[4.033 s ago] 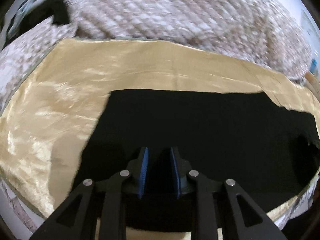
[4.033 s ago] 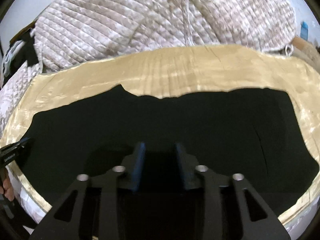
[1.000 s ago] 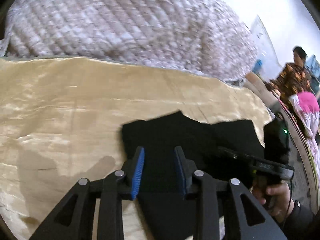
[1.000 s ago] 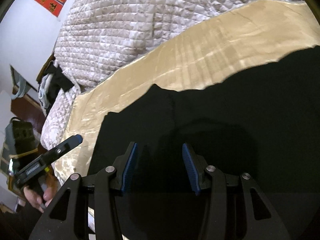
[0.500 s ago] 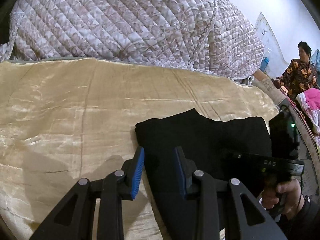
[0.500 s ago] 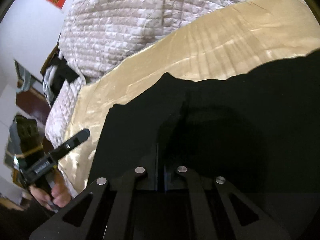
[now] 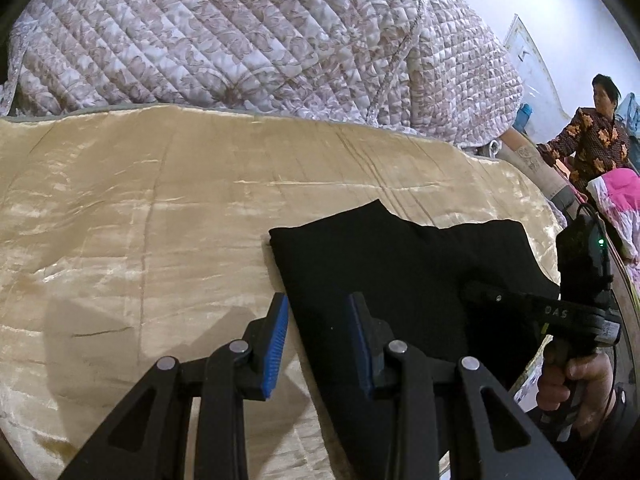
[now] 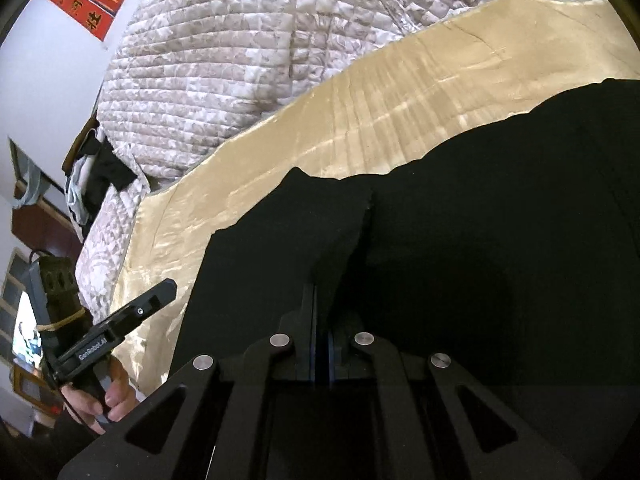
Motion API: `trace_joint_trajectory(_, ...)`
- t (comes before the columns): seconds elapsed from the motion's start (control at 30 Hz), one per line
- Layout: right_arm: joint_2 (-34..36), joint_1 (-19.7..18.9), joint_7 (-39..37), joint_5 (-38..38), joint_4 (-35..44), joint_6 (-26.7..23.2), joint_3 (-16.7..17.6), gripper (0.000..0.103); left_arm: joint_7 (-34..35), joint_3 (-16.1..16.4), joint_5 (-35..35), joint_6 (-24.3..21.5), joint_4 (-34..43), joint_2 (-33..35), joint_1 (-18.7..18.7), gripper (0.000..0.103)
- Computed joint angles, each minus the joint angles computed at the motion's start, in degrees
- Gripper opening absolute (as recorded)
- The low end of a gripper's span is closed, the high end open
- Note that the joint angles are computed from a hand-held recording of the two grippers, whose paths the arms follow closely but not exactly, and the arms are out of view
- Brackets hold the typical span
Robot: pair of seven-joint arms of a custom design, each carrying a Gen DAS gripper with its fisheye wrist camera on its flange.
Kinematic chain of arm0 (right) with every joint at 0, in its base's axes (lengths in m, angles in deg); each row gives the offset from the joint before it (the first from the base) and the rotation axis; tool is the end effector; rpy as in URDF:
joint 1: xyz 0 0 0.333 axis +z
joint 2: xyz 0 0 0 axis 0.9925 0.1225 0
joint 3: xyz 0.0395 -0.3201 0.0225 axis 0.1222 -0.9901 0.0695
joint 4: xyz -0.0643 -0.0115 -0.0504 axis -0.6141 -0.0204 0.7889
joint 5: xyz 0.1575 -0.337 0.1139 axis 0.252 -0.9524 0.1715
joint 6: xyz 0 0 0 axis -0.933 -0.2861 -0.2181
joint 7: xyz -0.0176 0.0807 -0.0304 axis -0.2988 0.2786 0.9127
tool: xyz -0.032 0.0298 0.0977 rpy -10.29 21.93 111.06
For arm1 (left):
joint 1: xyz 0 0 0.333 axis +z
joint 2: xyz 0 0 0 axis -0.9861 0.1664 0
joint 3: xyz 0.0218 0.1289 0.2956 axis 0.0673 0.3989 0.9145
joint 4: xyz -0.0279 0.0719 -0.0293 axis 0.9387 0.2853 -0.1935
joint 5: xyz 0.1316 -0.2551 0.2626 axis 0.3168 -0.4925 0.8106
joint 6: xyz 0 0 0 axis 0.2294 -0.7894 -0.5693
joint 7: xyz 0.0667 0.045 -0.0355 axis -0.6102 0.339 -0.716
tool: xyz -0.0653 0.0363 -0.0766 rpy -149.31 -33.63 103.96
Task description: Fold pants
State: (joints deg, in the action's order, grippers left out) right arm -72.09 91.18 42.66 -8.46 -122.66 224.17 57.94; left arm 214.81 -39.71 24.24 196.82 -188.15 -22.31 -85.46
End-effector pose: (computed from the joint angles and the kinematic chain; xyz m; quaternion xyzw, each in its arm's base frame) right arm 0.6097 0.1388 0.3868 -0.7059 0.6038 0.0728 0.3632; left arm 0.5288 -0.0788 0.3997 -0.6875 0.6200 -0.3509 0.1406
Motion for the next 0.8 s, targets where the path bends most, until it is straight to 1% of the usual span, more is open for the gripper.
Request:
trace_joint_trajectory(0.03, 0.44, 0.31, 1.09, -1.95, 0.35, -0.31, -0.33, 0.002, 0.04, 0.02, -0.13, -0.19, 0.03, -0.01, 0.05, 0.033)
trace_joint_trajectory(0.07, 0.37, 0.56, 1.42, -2.76, 0.13, 0.57, -0.39, 0.002, 0.02, 0.03, -0.32, -0.59, 0.19, 0.04, 0.08, 0.033)
trace_joint_trajectory(0.1, -0.24, 0.91, 1.82, -3.04, -0.7, 2.94, -0.43, 0.003, -0.21, 0.06, -0.25, -0.87, 0.36, 0.13, 0.1, 0.033)
trace_joint_trajectory(0.13, -1.29, 1.82, 2.84, -4.59, -1.97, 7.33, -0.71, 0.005, -0.12, 0.02, -0.41, -0.99, 0.49, 0.15, 0.11, 0.033)
trace_joint_trajectory(0.2, -2.78, 3.04, 4.23, -7.24, -4.15, 15.0, -0.94, 0.005, 0.98, -0.18, -1.25, -0.8, 0.69, 0.16, 0.01, 0.033)
trace_joint_trajectory(0.23, -3.29, 3.06, 3.62, -7.03, -4.7, 18.05, -0.58, 0.005, 0.97, -0.25, -1.0, -0.62, 0.68, 0.16, -0.11, 0.033)
trace_joint_trajectory(0.27, -3.28, 1.79, -0.52, -3.08, -4.03, 18.06, 0.84, 0.005, 1.9, -0.43, -1.57, -0.62, 0.85, 0.23, -0.21, 0.033)
trace_joint_trajectory(0.3, -2.83, 0.65, -4.49, 0.64, -2.79, 15.93, 1.91, 0.005, 1.9, -0.38, -1.07, -1.11, 1.12, 0.47, -0.21, 0.033)
trace_joint_trajectory(0.33, -2.07, 0.53, -5.31, 1.24, -1.56, 14.09, 1.95, 0.005, -0.17, -0.15, 1.67, -1.8, 1.35, 0.8, -0.24, 0.033)
trace_joint_trajectory(0.37, -0.3, 0.99, -4.14, -1.17, 0.73, 11.25, 1.59, 0.005, -0.66, -0.29, 2.48, -1.95, 1.76, 1.2, -0.18, 0.033)
trace_joint_trajectory(0.4, 1.24, 1.47, -3.6, -3.8, 2.59, 9.16, 1.35, 0.005, 1.4, -0.83, 1.05, -2.17, 2.41, 1.75, 0.09, 0.033)
trace_joint_trajectory(0.43, 2.84, 2.88, -1.31, -8.99, 3.99, 9.21, 0.56, 0.005, 0.12, -0.86, 3.09, -2.75, 2.62, 2.37, 0.12, 0.033)
trace_joint_trajectory(0.47, 4.55, 6.23, 5.0, -17.75, 4.23, 12.39, -2.23, 0.005, -3.57, -0.56, 7.24, -3.69, 2.54, 2.91, 0.04, 0.033)
trace_joint_trajectory(0.5, 5.39, 7.58, 9.63, -22.49, 4.28, 13.02, -3.85, 0.005, -5.99, -0.6, 10.13, -4.3, 2.4, 3.42, 0.15, 0.033)
trace_joint_trajectory(0.53, 5.78, 6.93, 12.12, -23.21, 4.36, 12.66, -3.65, 0.005, -8.02, -0.8, 13.06, -3.29, 1.91, 3.76, 0.06, 0.033)
trace_joint_trajectory(0.57, 5.34, 5.04, 11.46, -20.53, 3.9, 13.0, -1.88, 0.005, -7.98, -1.63, 14.0, -1.32, 1.19, 3.7, 0.29, 0.033)
trace_joint_trajectory(0.6, 4.42, 4.93, 13.15, -21.88, 2.96, 13.09, -2.11, 0.006, -10.41, -1.65, 16.99, -0.62, 0.33, 3.2, 0.24, 0.033)
trace_joint_trajectory(0.63, 2.63, 5.72, 14.78, -25.46, 0.81, 14.34, -3.05, 0.012, -11.88, -2.03, 17.84, -0.61, -0.39, 2.39, 0.58, 0.033)
trace_joint_trajectory(0.67, 0.32, 5.06, 13.26, -25.53, -2.03, 16.16, -2.19, 0.012, -9.85, -3.2, 14.67, -0.97, -0.74, 1.41, 1.41, 0.033)
trace_joint_trajectory(0.7, -1.21, 4.07, 11.6, -24.0, -3.53, 16.38, -0.97, 0.012, -4.58, -4.16, 7.6, -2.2, -0.85, -0.03, 1.85, 0.033)
trace_joint_trajectory(0.73, -3.72, 2.42, 7.38, -19.08, -5.5, 15.31, 1.07, 0.012, 1.31, -4.1, 0.3, -2.66, -1.02, -1.24, 1.15, 0.033)
trace_joint_trajectory(0.77, -6.65, 0.62, 0.32, -12.32, -7.83, 14.33, 3.35, 0.013, 7.53, -3.87, -6.42, -2.32, -1.33, -2.33, -0.02, 0.033)
trace_joint_trajectory(0.8, -8.44, 0.82, -3.7, -9.57, -10.0, 15.66, 3.97, 0.015, 11.05, -3.64, -9.12, -1.18, -1.7, -2.54, -1.25, 0.033)
